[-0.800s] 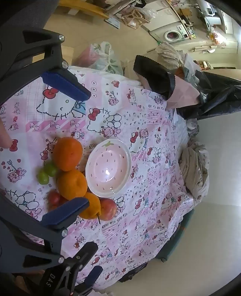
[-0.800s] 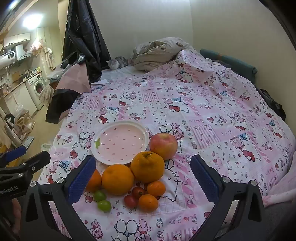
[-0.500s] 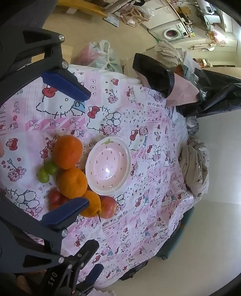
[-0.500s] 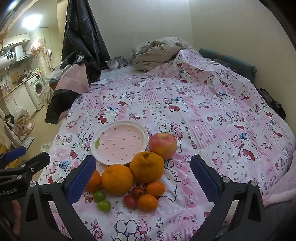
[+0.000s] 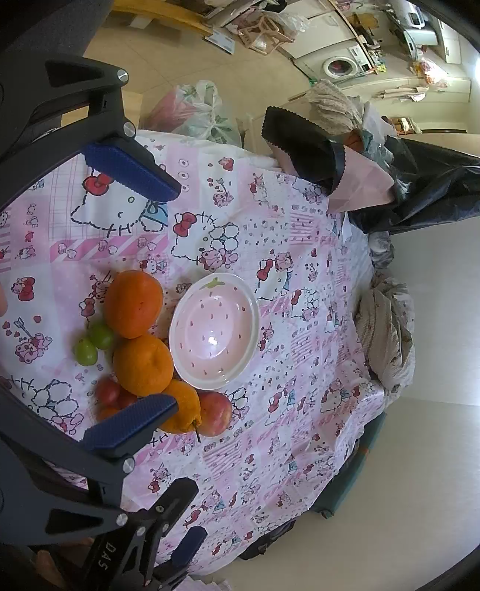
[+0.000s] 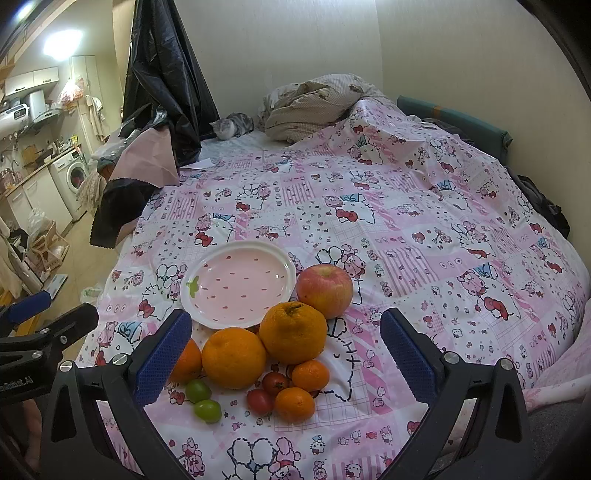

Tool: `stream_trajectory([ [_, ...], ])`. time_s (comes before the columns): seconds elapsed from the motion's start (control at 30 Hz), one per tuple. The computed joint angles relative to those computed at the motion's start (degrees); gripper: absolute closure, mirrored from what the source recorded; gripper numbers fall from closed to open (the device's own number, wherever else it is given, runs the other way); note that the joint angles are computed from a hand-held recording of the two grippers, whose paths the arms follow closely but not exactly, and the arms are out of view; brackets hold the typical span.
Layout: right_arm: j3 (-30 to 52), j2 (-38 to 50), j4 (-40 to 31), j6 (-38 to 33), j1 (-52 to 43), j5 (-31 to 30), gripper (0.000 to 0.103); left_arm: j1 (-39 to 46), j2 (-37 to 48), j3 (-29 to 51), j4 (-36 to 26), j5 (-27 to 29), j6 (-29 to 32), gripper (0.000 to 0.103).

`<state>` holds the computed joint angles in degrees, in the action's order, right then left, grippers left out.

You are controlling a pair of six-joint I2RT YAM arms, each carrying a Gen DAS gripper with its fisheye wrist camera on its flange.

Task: Organize fruits

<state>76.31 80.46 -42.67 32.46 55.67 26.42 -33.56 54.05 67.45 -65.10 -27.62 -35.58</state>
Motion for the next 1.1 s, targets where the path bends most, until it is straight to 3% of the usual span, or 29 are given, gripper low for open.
stream_trajectory([
  [1.1,-0.41,-0.38,0.27,-0.25,-0.5,-0.29,0.0,-0.95,0.39,0.5,-0.22,-1.02,-0.39,0.0],
])
